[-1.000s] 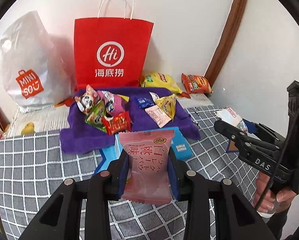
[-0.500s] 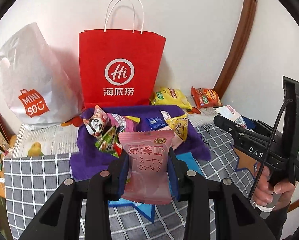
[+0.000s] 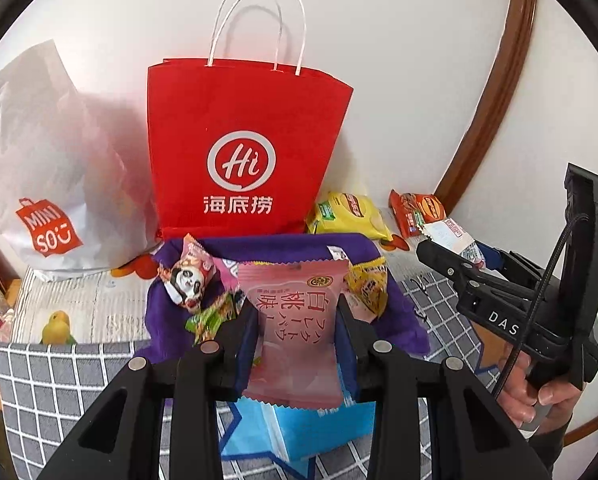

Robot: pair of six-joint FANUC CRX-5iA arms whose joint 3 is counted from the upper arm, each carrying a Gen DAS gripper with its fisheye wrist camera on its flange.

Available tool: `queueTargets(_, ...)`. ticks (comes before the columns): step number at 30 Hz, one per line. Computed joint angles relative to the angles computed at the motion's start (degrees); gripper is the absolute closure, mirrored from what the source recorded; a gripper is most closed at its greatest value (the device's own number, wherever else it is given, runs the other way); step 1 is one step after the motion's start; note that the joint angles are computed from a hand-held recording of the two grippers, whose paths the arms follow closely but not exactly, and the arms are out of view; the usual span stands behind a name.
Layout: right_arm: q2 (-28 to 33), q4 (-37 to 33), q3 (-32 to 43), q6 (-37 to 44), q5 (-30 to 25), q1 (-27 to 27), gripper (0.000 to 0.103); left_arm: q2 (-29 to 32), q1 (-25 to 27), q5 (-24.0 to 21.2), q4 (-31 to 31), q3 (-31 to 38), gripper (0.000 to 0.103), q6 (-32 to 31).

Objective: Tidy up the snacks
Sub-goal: 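Lower both snacks onto the purple towel and open both tools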

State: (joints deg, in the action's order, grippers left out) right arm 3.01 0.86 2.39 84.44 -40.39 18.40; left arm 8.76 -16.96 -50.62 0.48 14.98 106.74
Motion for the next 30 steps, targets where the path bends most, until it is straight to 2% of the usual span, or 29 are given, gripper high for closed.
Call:
queueTargets(13,4.16,0.51,4.65,0.31,0.77,-0.09,0.041,3.73,1.87,0.53,1.45,3.55,0.069,-2.1)
queueTargets(24,7.89,-2.2,6.9,3.89,-0.62,-0.74,0.041,7.49,3.67,0.75,4.15,5.25,0.069,-3.56)
queueTargets(30,10.6,-3.98,9.03,6.05,-2.77,-1.55,0.041,8.73,5.94,2.29,7.6,3.4,0.069,-4.68)
